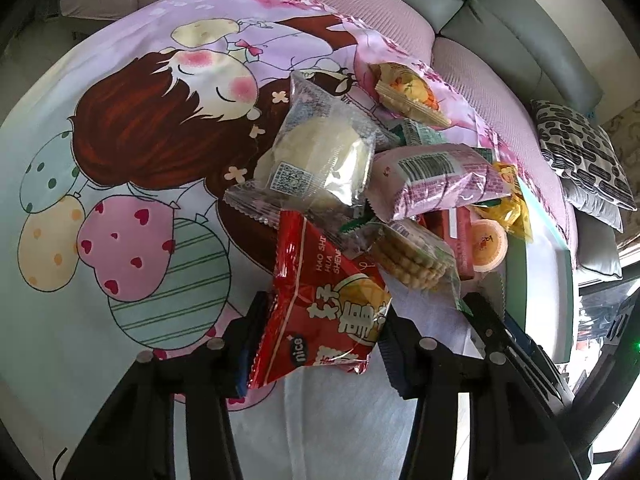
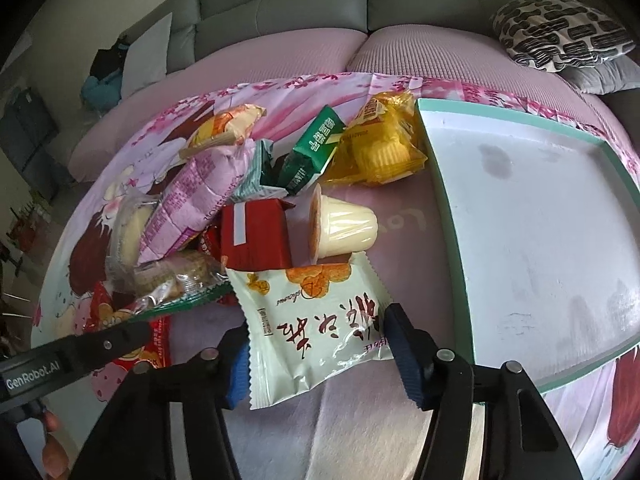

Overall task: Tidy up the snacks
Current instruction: 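Carry both packets onto the white tray and open both grippers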

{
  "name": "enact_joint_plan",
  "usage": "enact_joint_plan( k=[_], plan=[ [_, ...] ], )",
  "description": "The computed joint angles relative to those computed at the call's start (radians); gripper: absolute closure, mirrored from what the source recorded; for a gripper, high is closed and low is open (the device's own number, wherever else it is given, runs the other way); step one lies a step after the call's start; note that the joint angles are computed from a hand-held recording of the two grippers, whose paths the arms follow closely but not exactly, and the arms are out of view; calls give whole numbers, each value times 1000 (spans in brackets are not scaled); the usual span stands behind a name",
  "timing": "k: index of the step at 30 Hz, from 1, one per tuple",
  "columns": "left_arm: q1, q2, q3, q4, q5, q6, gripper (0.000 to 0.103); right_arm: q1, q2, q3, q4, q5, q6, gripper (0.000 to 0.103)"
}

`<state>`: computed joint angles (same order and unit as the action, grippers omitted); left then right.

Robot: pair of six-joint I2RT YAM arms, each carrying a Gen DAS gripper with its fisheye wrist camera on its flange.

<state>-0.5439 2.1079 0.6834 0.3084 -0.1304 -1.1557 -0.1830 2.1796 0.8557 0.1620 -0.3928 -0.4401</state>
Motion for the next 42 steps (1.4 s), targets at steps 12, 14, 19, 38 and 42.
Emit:
enact_joint_plan(
  k=[12, 14, 19, 38, 42],
  plan=[
    [-35, -135, -75, -8, -69, -15, 51, -44, -95, -74, 10, -60, -24, 47],
    [-37, -180, -103, -8, -87, -15, 51, -50, -118, -92, 16, -76, -26, 47],
    [-50, -277, -156, -16, -140, -22, 51, -64, -160, -125, 22, -99, -28, 47],
    [-109, -264, -26, -70, -190, 79, 51, -157, -183, -72, 144, -77, 114, 47],
    [-112, -211, 57, -84, -164, 133, 51, -183, -146, -20, 153, -49, 146, 47]
  ],
)
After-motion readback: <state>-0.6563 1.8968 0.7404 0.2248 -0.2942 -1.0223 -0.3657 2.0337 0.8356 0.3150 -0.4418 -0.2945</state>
